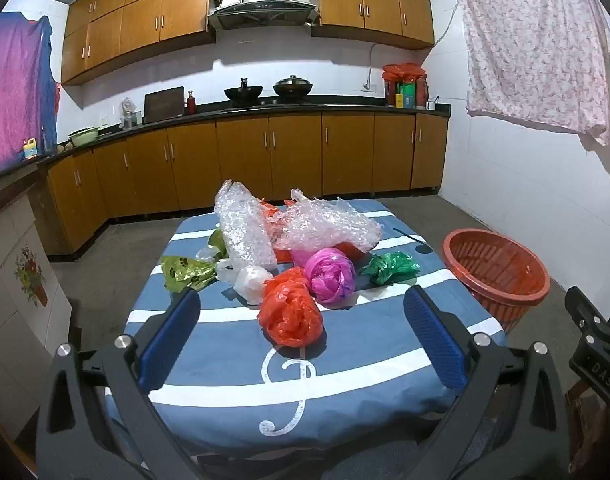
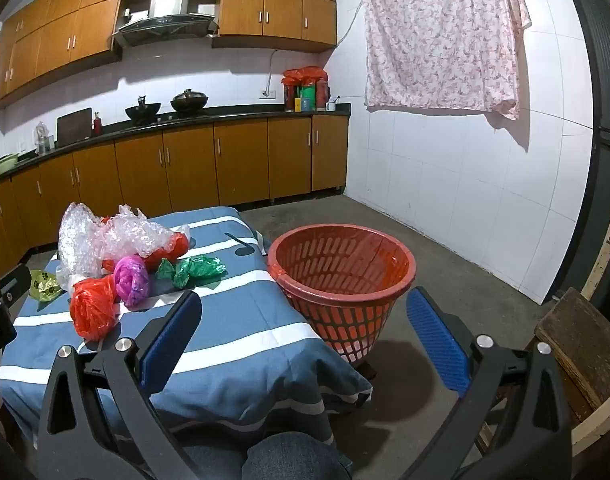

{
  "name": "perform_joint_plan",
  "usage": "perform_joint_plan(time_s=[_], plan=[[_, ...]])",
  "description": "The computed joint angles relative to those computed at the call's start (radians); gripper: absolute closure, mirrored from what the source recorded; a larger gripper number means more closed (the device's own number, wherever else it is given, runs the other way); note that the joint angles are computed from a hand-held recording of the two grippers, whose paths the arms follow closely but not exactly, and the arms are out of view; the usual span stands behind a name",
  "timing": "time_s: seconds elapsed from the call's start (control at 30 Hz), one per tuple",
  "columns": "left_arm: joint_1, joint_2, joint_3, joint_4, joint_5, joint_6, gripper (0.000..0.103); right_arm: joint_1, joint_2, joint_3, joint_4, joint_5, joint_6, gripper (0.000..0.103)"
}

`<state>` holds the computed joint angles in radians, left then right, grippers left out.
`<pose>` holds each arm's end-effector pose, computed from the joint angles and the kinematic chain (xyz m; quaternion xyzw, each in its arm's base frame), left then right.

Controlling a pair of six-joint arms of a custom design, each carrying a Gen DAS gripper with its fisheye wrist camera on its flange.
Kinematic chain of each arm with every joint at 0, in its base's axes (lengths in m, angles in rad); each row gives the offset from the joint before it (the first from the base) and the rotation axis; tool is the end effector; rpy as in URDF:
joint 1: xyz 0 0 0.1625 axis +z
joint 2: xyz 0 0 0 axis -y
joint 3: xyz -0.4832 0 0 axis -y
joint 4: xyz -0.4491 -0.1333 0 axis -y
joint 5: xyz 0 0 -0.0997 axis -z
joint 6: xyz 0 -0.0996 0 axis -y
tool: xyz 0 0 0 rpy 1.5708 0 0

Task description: Collect trash

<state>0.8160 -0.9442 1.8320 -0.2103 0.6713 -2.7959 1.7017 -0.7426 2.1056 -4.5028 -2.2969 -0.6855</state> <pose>-0.2247 -0.5472 0.0890 0.2646 0.7905 -0.4605 0.3049 0.1349 -0.5100 0.1494 0.0324 -0.7068 0.5664 0.4225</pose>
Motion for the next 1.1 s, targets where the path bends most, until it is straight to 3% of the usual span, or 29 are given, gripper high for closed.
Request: perform_joint_plan(time_s=[1.1], plan=[[0.0, 0.004, -0.007, 0.02, -0.002, -0.017, 0.004, 0.001, 0.005, -0.007, 0.003, -0.003, -0.004, 0.002]])
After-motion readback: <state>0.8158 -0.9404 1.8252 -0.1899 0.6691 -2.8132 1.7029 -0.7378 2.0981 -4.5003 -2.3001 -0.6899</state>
